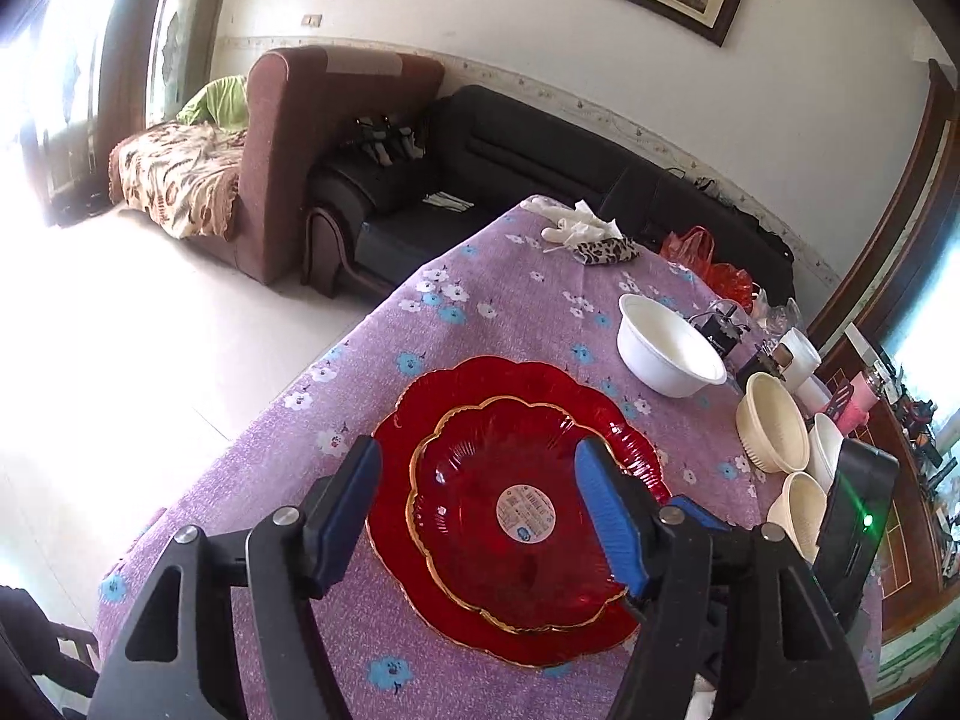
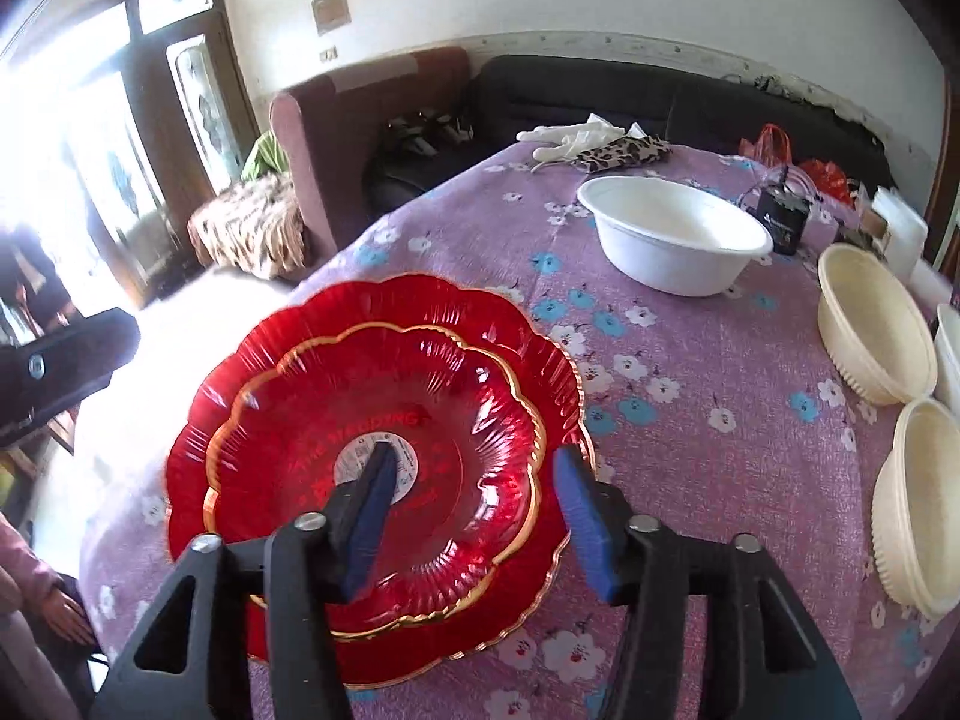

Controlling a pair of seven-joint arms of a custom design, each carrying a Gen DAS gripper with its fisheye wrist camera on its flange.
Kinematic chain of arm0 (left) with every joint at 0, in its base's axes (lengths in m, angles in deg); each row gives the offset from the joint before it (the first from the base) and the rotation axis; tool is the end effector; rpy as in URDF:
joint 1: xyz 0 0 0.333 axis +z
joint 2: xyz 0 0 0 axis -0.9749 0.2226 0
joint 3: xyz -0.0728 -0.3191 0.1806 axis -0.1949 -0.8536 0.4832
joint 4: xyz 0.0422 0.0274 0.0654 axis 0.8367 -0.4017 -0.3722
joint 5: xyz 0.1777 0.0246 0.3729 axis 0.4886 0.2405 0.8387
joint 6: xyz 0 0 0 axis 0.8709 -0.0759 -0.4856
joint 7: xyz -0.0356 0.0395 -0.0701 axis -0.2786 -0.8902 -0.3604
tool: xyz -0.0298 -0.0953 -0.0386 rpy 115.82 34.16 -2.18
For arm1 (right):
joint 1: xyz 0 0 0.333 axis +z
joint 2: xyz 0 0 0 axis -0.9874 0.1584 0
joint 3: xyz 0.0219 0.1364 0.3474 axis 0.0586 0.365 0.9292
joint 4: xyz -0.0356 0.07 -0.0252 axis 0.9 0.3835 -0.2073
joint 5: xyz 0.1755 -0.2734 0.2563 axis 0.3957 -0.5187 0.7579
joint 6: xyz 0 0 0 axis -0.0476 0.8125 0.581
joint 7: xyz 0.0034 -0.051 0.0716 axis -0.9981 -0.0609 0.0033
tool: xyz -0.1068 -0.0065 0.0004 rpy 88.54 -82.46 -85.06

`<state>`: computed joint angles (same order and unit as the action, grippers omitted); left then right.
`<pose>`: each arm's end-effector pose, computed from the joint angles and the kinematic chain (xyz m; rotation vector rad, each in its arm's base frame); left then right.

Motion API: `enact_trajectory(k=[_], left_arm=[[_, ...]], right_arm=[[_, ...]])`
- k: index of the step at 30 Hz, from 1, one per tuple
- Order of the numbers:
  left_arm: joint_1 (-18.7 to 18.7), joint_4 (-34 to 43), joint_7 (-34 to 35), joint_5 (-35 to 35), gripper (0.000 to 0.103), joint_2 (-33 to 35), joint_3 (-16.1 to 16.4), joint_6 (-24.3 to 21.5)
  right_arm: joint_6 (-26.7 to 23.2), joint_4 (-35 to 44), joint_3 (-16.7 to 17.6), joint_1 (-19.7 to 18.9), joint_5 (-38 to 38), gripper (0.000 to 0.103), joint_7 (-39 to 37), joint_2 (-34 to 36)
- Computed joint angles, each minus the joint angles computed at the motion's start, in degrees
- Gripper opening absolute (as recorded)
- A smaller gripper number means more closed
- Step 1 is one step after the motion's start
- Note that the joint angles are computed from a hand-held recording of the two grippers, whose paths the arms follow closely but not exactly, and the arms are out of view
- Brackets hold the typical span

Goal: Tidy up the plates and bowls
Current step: 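Move the right gripper toward the white plate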

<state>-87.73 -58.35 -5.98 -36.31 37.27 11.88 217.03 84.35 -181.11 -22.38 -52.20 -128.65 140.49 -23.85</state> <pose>0.4221 -0.1827 0.5779 -1.8567 1.8296 -1.1036 0.4287 0.3961 0.5144 -1.7208 1.7502 -0.5382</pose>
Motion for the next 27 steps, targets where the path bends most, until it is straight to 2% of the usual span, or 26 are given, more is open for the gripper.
enact_trajectory(k=[2, 5, 7, 9, 11, 14, 17, 20, 27], left_arm=[[0.72, -0.59, -1.18, 0.48, 0.067, -0.89, -0.93, 0.16], [2.16, -1.94, -3.73, 1.58, 0.067, -2.91, -2.7, 0.47], [5.56, -3.08, -7.24, 4.22, 0.068, -4.75, -6.09, 1.15], [11.96, -4.46, -12.63, 8.85, 0.071, -7.52, -12.32, 2.59], [20.61, -5.79, -20.26, 15.13, 0.075, -11.95, -20.81, 3.81], [25.35, -6.52, -24.11, 18.17, 0.078, -15.91, -26.44, 4.09], [25.46, -6.64, -26.25, 20.24, 0.081, -17.15, -28.21, 3.96], [24.54, -6.43, -27.81, 21.43, 0.081, -17.22, -29.24, 3.44], [20.73, -3.77, -28.71, 24.71, 0.081, -12.94, -31.21, 2.05]], right_arm=[[3.47, -1.95, -0.49, -0.57, 0.36, 0.064, 0.93, -1.4], [4.41, -4.97, 0.5, -2.37, -6.07, 0.064, 10.04, -5.4], [6.38, -7.73, 1.08, -4.02, -8.36, 0.064, 13.93, -8.65], [2.99, -10.46, 3.34, -5.96, -11.65, 0.064, 18.62, -13.01], [-1.12, -12.94, 5.52, -7.36, -14.13, 0.063, 21.42, -17.06], [-8.5, -16.61, 8.21, -8.17, -15.15, 0.064, 23.73, -22.75], [-13.14, -20.23, 9.42, -8.6, -15.89, 0.073, 25.28, -27.73], [-16.92, -23.82, 9.3, -8.96, -15.46, 0.075, 25.12, -32.28], [-13.54, -34.34, 4.8, -12.06, -11.62, 0.074, 29.15, -44.11]])
